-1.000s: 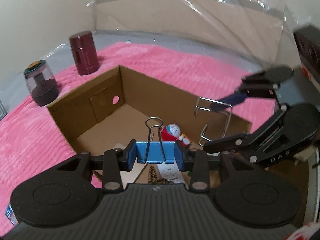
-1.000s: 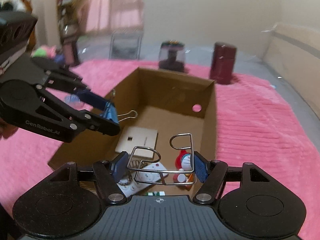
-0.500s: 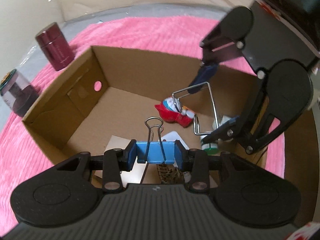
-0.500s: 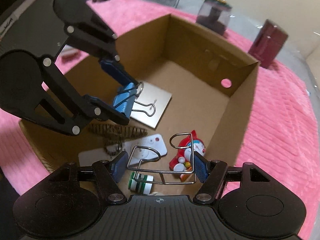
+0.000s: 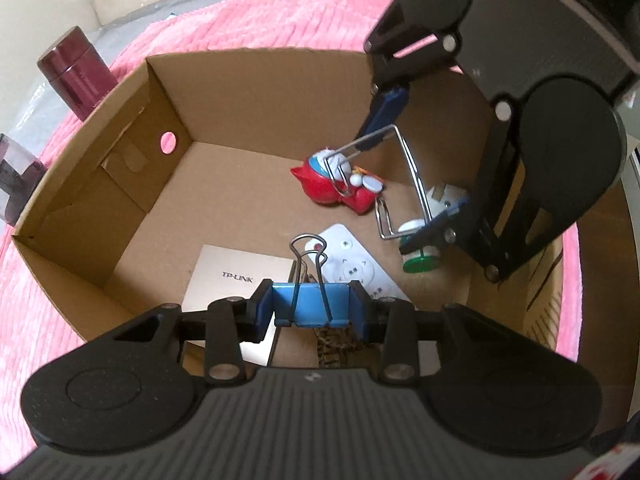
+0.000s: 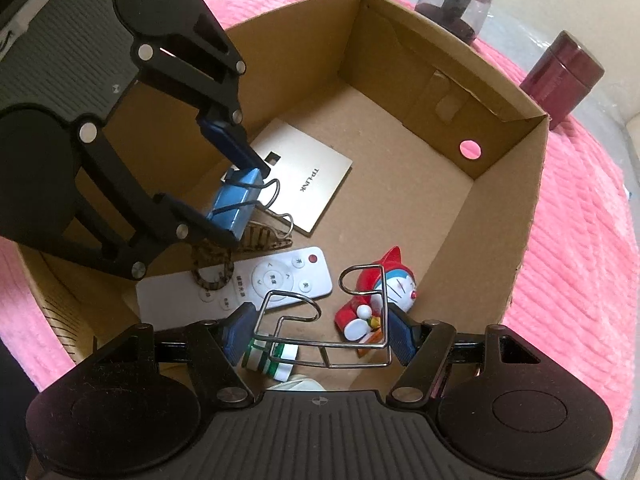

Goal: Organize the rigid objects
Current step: 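Open the left gripper to drop the blue binder clip while the right releases the wire stand, then move both tools back out of the box toward the remaining items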

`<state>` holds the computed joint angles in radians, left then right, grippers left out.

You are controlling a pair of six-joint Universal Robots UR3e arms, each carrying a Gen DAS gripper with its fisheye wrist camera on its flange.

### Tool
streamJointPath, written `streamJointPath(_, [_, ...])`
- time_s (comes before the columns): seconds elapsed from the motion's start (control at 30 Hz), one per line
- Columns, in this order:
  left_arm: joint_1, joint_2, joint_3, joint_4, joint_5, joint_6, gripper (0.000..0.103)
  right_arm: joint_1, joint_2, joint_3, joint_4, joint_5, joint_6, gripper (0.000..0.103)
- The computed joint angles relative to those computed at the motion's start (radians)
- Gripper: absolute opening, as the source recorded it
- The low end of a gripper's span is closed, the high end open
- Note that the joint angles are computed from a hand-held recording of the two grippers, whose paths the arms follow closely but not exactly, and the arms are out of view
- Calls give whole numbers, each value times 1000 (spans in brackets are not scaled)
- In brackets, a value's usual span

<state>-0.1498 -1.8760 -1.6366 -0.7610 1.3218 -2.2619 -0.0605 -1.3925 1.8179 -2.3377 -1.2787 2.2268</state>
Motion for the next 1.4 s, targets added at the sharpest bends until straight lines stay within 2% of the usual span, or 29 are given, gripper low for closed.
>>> streamJointPath(0.37, [-9,3,-18,24,23,-12,35,1,-8,40,-64,-2,6,66])
streamJointPath(0.4, [-11,6,-23,29,25,-12,35,4,-7,44,-78,-5,6,67])
streamJointPath(0.47, [-14,14,-33,37,30,-12,35,9,-15,69,-128,-18,11,77])
streamJointPath(0.67, [16,70,-95,106,-4,-34,35,-7,-65,90,-128,-9,10,79])
streamJointPath(0.93, [115,237,-208,159,-132,-135,35,-58,-248,207,-177,46,58,79])
streamJointPath(1.13, [250,458,-344,130,-275,-222,34,-150,-480,340,-209,163,219,79])
streamJointPath(1.23, [343,590,-391,31,-354,-236,34,-216,-623,393,-158,264,308,79])
streamJointPath(1.3, [414,686,-419,-54,-408,-221,34,-275,-728,416,-66,364,342,79])
streamJointPath(1.4, [556,859,-463,-226,-498,-141,34,-320,-873,440,61,459,357,79])
